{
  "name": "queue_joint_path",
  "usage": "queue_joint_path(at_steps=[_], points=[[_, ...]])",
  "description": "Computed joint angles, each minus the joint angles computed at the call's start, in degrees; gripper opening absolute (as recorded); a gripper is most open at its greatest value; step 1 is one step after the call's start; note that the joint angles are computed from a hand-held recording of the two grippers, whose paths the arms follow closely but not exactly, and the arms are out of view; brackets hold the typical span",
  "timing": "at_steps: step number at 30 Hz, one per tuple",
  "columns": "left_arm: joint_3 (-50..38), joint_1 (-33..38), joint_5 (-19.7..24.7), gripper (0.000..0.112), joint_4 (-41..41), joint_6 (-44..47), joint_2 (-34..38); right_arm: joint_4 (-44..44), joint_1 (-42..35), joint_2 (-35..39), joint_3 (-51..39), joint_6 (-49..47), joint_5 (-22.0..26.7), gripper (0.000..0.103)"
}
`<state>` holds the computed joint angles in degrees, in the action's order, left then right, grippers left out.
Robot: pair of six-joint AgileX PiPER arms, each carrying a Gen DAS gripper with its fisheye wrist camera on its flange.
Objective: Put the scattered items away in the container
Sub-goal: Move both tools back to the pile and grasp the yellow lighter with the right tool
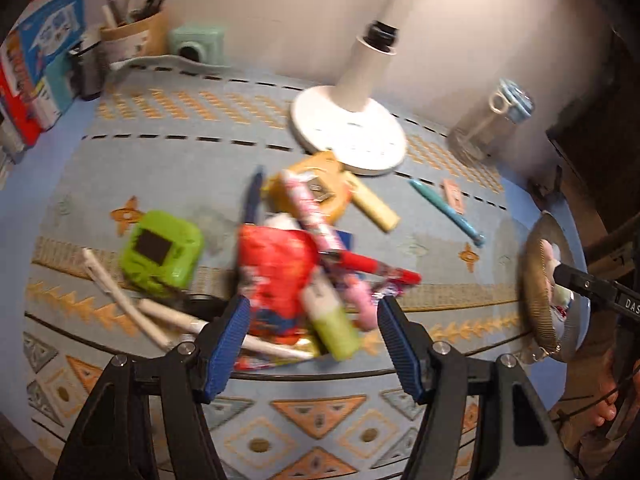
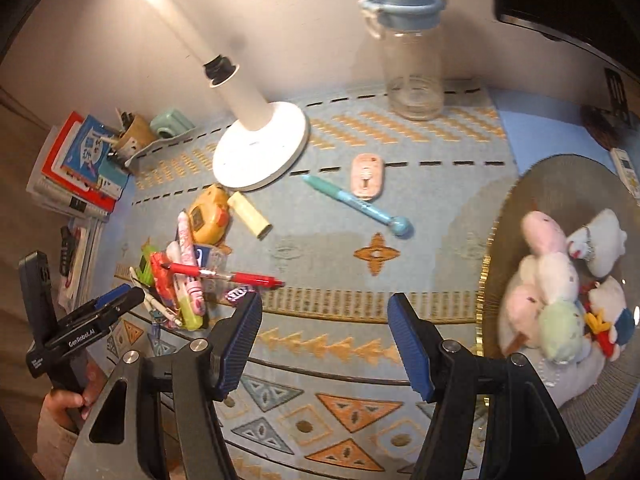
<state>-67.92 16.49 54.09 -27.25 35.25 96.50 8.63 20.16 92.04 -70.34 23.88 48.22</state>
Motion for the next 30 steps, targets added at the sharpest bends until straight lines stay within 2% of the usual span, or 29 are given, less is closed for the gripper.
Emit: queue_joint_path(at_steps=[5,11,21,24,30], points=[[-9.0,7.0,2.0,0.063,1.9,5.4,9.0,-2.8,6.5,7.5,-8.1,4.1,1.1,0.065],[-18.2,7.9,5.2,0.063,3.8,9.9,19.0,-5.6,9.9,15.2,-17.0,6.7,4.2,0.065],[-22.5,8.3,7.9,0.075,1.2,14.4,24.9,-7.2,8.8,29.1,-32.5,1.2,9.0,0.065],[-20.3,7.1,4.5,0.078,1.2,15.8,24.1,-7.6,8.4,35.1,-39.6,-1.4,12.7,0.065],[-12.4,3.2,-7.6,0.08,2.2,19.4,20.7,-9.5,9.2,44.4,-52.3,-5.3,18.8,0.065]])
